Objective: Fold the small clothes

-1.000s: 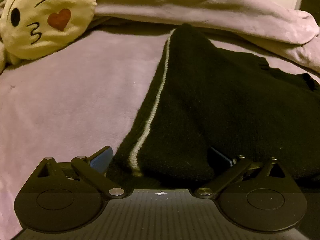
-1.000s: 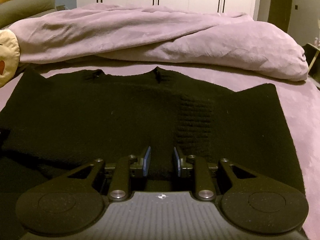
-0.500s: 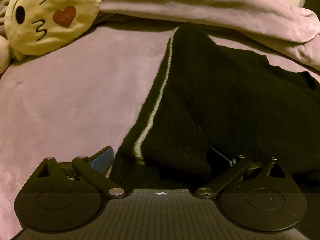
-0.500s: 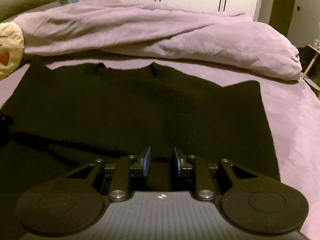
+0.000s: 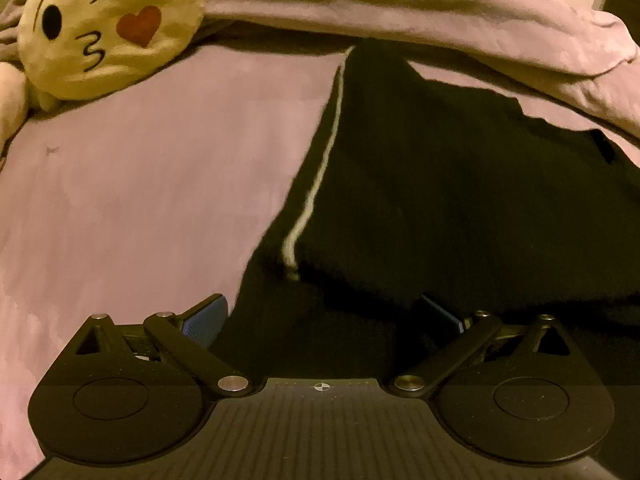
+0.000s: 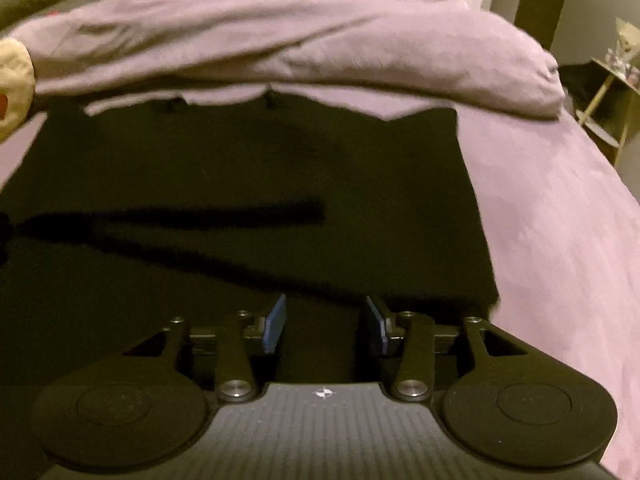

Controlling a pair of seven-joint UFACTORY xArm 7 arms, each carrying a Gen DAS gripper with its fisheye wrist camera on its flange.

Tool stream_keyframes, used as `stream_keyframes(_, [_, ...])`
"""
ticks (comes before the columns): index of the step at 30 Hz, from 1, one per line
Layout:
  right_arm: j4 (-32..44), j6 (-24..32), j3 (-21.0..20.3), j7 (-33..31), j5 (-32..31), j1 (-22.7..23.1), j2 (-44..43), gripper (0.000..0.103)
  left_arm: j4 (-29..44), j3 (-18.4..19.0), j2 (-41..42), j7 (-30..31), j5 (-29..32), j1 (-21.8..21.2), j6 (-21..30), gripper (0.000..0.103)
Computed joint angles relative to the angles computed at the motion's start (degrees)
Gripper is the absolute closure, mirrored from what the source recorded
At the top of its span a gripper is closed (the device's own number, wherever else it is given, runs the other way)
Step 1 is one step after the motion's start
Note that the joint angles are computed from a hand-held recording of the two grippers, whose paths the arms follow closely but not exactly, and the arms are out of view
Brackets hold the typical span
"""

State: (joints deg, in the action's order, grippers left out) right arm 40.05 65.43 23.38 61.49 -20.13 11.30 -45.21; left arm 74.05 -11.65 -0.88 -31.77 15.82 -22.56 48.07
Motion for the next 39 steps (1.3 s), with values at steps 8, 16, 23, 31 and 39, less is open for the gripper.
stream_keyframes(8, [-1.9, 7.6, 2.7, 10.7, 10.7, 4.2, -11.7, 0.059, -12.1, -1.4, -13.0, 1.9, -3.1, 0.2, 0.2, 0.0])
stream_keyframes(16, [0.6, 18.2, 5.4, 14.0, 17.5, 7.8, -16.0, 0.058, -19.8, -1.9, -23.9, 2.7, -10.5, 1.7, 7.6, 0.0])
stream_keyframes(23, [8.1, 33.9, 7.7, 13.8, 21.7, 9.3, -17.2, 0.05, -22.6, -0.5, -30.4, 8.9, -13.8, 2.3, 14.3, 0.0])
stream_keyframes(31, [7.9, 42.1, 8.1, 17.8, 31.9, 8.7, -25.8, 0.049, -25.7, 1.9, -37.4, 14.5, -17.7, 4.3, 21.4, 0.0])
stream_keyframes(39, [4.0, 38.8, 7.1, 16.7, 37.6, 8.8, -32.3, 0.048, -25.4, 6.0, -39.9, 21.4, -24.2, 4.9, 27.4, 0.0])
